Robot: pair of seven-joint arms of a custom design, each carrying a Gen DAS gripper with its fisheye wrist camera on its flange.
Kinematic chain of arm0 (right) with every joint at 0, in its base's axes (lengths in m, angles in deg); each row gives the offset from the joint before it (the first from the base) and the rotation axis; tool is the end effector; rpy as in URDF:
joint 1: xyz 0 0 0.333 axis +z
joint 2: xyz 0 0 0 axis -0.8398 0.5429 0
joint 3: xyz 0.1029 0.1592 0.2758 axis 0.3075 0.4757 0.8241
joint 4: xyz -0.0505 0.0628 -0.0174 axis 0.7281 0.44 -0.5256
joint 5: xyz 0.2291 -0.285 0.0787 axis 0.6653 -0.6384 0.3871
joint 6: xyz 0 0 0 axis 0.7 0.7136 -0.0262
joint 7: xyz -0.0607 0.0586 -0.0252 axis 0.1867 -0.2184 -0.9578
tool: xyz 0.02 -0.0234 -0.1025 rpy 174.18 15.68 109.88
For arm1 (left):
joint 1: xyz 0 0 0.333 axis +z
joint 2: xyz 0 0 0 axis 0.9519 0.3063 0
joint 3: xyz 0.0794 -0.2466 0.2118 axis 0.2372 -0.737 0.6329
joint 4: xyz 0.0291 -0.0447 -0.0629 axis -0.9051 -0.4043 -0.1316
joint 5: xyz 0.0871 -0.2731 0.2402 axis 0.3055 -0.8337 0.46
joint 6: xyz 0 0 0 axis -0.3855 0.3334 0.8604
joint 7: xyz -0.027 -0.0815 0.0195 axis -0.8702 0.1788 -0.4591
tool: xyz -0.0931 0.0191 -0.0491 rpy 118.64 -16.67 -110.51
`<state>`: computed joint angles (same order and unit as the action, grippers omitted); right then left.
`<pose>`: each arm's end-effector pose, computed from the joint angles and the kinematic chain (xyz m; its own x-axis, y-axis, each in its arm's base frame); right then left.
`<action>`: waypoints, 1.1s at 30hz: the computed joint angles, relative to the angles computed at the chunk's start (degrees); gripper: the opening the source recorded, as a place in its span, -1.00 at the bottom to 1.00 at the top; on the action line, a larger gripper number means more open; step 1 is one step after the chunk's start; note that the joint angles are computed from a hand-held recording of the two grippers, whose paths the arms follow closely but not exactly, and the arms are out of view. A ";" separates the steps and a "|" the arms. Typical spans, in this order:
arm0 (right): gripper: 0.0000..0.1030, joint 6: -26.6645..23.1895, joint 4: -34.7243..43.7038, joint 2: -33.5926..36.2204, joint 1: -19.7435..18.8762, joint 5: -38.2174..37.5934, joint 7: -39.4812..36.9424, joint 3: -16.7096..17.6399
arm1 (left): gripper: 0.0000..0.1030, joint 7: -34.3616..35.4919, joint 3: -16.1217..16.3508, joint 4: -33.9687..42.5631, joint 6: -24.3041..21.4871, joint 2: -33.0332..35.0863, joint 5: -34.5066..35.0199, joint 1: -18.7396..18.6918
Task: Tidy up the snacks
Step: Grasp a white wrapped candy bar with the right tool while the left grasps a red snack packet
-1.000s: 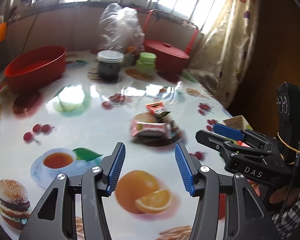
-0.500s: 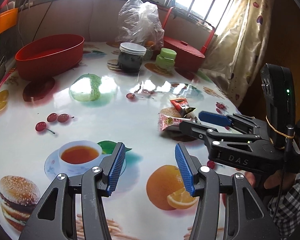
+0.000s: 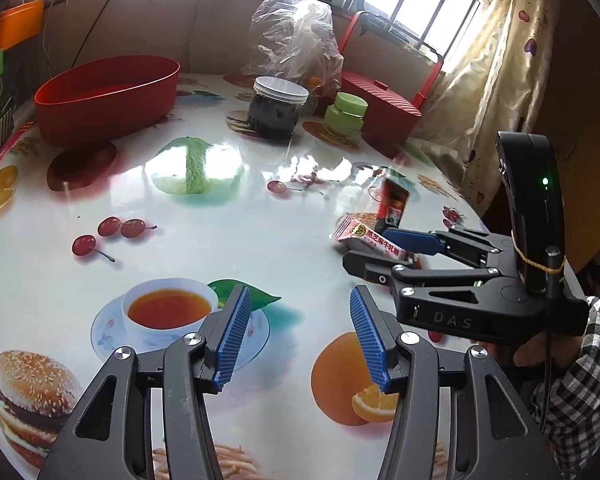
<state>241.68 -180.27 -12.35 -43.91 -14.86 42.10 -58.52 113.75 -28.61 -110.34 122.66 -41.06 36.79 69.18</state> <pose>0.6358 0.2380 0.4276 0.5090 -0.8546 -0.1029 -0.7335 -0.3681 -0.5714 0.5650 -0.1572 0.4288 -0.1706 -0.9277 0.3322 -0.7777 -0.0803 -0.6234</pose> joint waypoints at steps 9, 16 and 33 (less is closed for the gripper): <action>-0.37 5.02 -3.23 -0.98 3.55 -6.02 7.39 -3.50 | 0.03 -0.99 0.09 0.78 -0.43 0.62 1.15 0.04; -0.60 9.77 -8.51 -3.58 2.16 -6.73 10.38 -2.21 | 0.03 -2.86 -0.15 2.55 -0.82 2.01 4.05 0.15; -0.61 14.73 -23.42 -13.91 2.18 -6.88 23.00 -5.62 | 0.03 -9.63 -2.28 15.29 -5.43 11.43 16.18 -0.30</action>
